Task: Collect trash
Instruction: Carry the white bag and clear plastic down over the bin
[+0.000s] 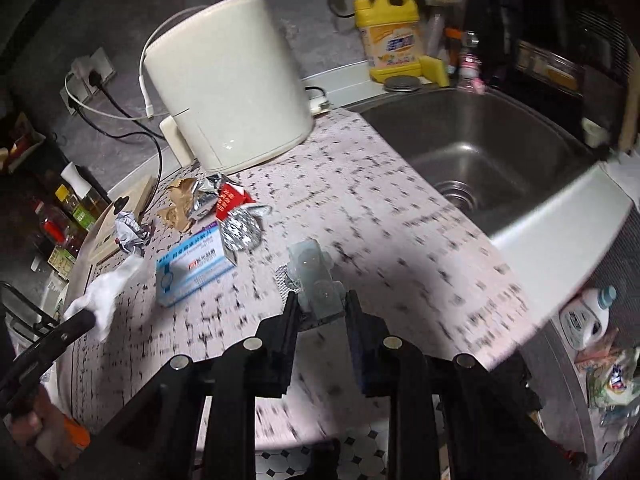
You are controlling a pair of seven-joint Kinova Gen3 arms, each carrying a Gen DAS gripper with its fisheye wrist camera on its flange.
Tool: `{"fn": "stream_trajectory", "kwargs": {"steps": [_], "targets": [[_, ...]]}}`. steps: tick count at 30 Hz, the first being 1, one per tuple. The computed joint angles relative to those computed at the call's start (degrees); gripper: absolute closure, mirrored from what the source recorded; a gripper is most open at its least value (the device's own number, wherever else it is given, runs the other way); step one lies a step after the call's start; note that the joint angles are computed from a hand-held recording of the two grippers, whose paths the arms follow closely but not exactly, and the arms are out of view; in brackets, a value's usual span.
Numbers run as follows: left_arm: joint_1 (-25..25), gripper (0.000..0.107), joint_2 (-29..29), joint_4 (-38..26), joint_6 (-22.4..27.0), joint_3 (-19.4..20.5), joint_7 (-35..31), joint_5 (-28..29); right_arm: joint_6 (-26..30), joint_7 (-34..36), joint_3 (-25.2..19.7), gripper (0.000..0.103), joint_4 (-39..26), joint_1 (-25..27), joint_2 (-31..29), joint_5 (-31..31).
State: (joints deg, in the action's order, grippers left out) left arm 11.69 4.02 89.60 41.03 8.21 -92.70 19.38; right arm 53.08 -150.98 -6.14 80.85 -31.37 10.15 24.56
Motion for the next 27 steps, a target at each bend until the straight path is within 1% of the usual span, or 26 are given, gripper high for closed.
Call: {"fn": "stream_trajectory", "kwargs": {"steps": [2, 4, 9, 12, 17, 21, 24, 27], "targets": [[1.76, 0.098, 1.42, -1.58, 0.04, 1.48, -0.04, -0.42, 0.75, -3.04, -0.19, 0.08, 4.14, -0.48, -3.96, 1.18], [3.36, 0.098, 2.72, -2.85, 0.18, 2.79, -0.6, -0.05, 2.01, -5.74, -1.38, 0.08, 7.68, -0.05, -7.68, 2.35], [7.9, 0.098, 6.25, -6.38, 1.12, 5.96, -3.16, 0.9, 6.48, -12.77, -6.08, 0.079, 14.94, 2.76, -16.15, 4.53], [9.94, 0.098, 7.42, -7.45, 1.72, 7.35, -4.95, 2.03, 9.03, -16.93, -8.93, 0.079, 19.18, 5.06, -20.73, 4.33], [13.93, 0.098, 10.59, -9.62, 3.65, 8.79, -5.89, 2.26, 12.68, -21.92, -12.86, 0.079, 25.68, 9.22, -27.94, 1.17], [17.35, 0.098, 13.07, -11.42, 6.35, 9.18, -4.95, 0.74, 13.84, -23.78, -14.61, 0.078, 30.57, 12.14, -33.03, -2.99], [19.63, 0.098, 14.61, -12.25, 7.54, 9.18, -4.04, -0.58, 13.7, -23.55, -14.89, 0.078, 34.0, 13.66, -36.45, -6.52], [21.41, 0.098, 15.64, -12.28, 8.05, 9.06, -2.62, -1.42, 13.33, -22.12, -14.66, 0.076, 36.24, 14.81, -38.33, -9.87]]}}
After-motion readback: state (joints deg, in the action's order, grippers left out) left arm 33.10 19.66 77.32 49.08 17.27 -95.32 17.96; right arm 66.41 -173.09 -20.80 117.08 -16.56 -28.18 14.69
